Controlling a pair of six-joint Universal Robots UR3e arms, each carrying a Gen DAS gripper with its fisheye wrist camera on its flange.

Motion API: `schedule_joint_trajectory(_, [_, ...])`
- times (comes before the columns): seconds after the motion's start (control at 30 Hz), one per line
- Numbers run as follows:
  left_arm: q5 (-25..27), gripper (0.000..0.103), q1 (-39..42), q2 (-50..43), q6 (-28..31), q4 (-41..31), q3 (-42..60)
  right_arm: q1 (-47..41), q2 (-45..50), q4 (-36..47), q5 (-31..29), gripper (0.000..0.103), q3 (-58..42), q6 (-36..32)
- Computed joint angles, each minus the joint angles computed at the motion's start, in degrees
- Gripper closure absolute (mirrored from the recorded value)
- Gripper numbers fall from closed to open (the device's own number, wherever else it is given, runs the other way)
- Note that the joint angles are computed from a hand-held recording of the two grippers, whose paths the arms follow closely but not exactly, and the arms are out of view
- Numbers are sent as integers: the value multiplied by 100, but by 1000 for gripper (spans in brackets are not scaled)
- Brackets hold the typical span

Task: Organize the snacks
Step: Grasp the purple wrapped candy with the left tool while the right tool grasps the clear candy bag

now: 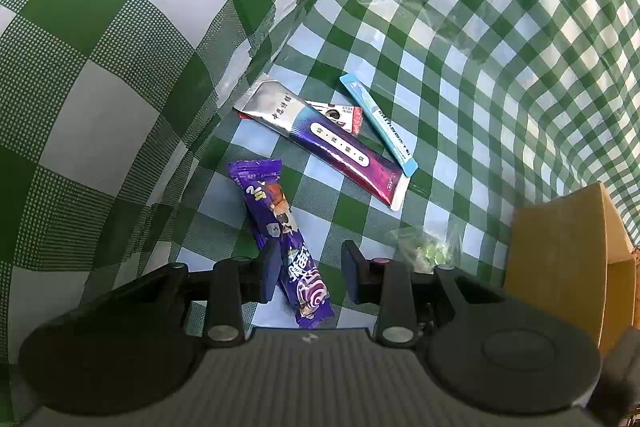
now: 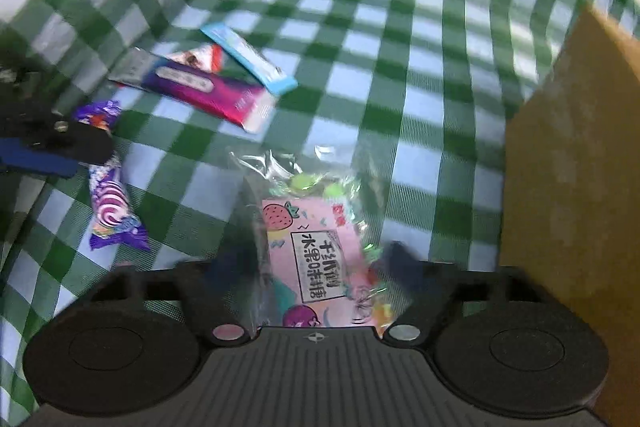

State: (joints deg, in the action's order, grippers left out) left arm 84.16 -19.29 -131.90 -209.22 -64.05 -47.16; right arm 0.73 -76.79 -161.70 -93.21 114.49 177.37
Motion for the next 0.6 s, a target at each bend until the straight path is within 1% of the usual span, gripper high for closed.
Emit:
schedule_joint_trajectory(0.03, [7,66,-3,7,-20,-5,-9,9,-60,9,44,70,12,13])
schedule_joint_trajectory(0.07, [-5,66,9,24,-30,2,-39,-20,-142,19,152,81,48,34])
schedule_joint_trajectory(0.13, [-6,66,19,73,-76,34,-127,-34,-256,56,164,85,47,67])
schedule_joint_trajectory(0.33, [10,66,103,161,-156,99,-282,-291,-848,105,525,92,313,352])
schedule_joint_trajectory(0.4, [13,66,94,164,-173,88,-276,-321,-922,137,662,92,265,435])
schedule_joint_trajectory(0.6, [14,66,99,161,-182,87,-282,-398,-1600,322,968,92,382,558])
